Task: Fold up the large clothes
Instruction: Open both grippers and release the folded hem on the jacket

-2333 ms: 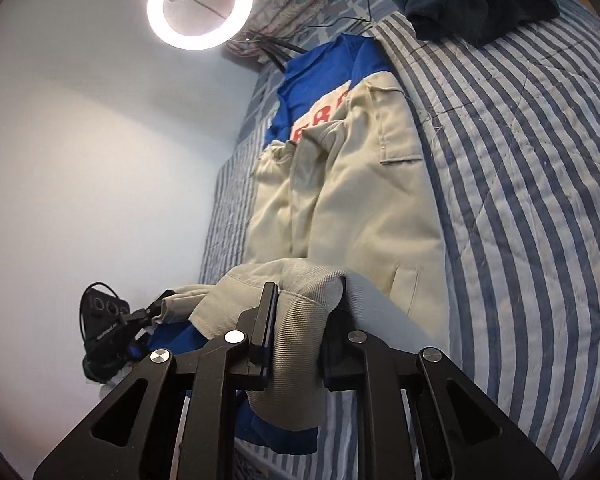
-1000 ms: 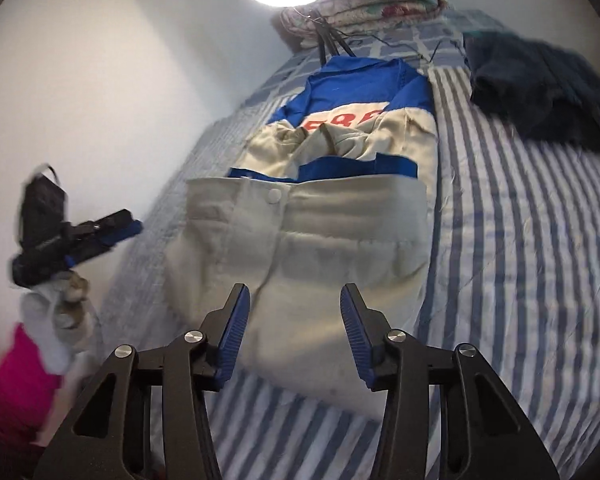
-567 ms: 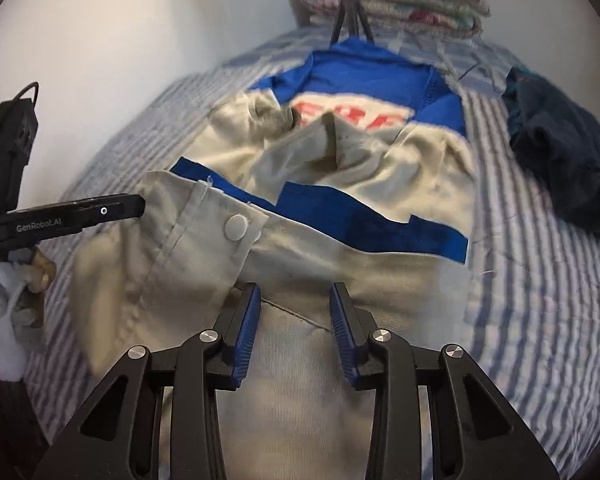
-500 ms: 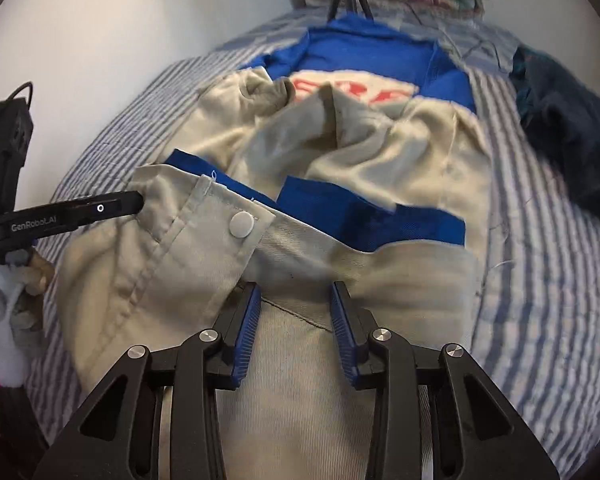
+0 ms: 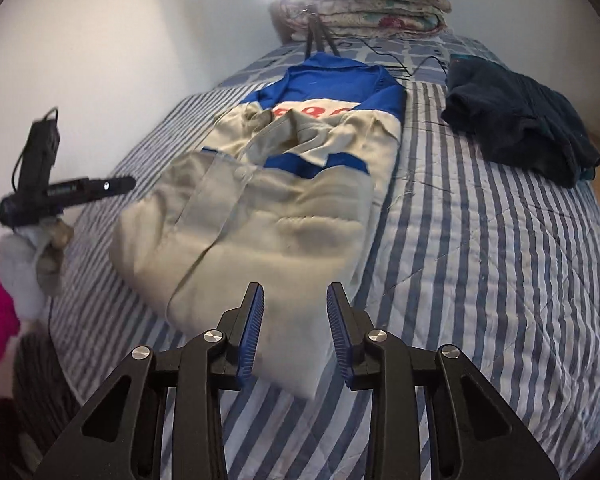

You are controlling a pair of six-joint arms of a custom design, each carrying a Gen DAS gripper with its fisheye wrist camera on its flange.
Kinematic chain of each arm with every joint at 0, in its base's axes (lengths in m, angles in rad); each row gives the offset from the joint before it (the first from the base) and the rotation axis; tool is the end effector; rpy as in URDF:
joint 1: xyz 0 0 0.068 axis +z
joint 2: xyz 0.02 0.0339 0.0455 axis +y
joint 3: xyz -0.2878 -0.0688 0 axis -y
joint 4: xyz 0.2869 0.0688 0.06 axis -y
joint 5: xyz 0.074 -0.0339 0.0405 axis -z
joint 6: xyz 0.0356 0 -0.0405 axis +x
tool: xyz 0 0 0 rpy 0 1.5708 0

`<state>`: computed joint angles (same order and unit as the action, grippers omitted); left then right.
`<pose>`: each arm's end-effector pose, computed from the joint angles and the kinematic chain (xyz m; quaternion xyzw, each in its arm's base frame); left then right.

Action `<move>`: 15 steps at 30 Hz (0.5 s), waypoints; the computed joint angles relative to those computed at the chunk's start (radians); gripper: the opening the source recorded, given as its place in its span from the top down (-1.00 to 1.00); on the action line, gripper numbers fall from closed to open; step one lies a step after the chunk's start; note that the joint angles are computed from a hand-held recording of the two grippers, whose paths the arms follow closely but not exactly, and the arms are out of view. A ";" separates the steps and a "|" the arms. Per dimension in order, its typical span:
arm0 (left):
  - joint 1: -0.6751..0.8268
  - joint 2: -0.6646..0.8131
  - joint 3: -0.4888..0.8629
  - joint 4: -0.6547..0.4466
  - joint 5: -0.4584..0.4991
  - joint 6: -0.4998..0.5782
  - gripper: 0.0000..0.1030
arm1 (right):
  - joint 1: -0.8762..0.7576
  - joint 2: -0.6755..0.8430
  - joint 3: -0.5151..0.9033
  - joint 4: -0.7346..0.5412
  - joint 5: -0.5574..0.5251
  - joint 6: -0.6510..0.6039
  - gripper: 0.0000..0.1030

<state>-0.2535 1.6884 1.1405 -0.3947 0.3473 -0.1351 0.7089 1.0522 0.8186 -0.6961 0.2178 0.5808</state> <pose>0.3775 -0.1103 0.2141 0.1087 0.9320 -0.2200 0.2669 0.1837 0.1474 0.2683 -0.0262 0.9437 0.1058 0.3123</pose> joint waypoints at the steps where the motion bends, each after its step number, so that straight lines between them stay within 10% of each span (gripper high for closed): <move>1: -0.005 -0.001 -0.002 -0.002 -0.004 0.005 0.13 | 0.022 0.020 0.005 0.001 0.019 0.000 0.42; 15: -0.023 0.132 0.018 0.013 -0.076 0.008 0.06 | -0.020 0.252 0.021 0.067 -0.053 0.030 0.59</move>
<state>-0.2768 1.8204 1.1590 -0.3819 0.2717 -0.1273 0.6887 1.3047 0.8400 -0.6286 0.1651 0.6105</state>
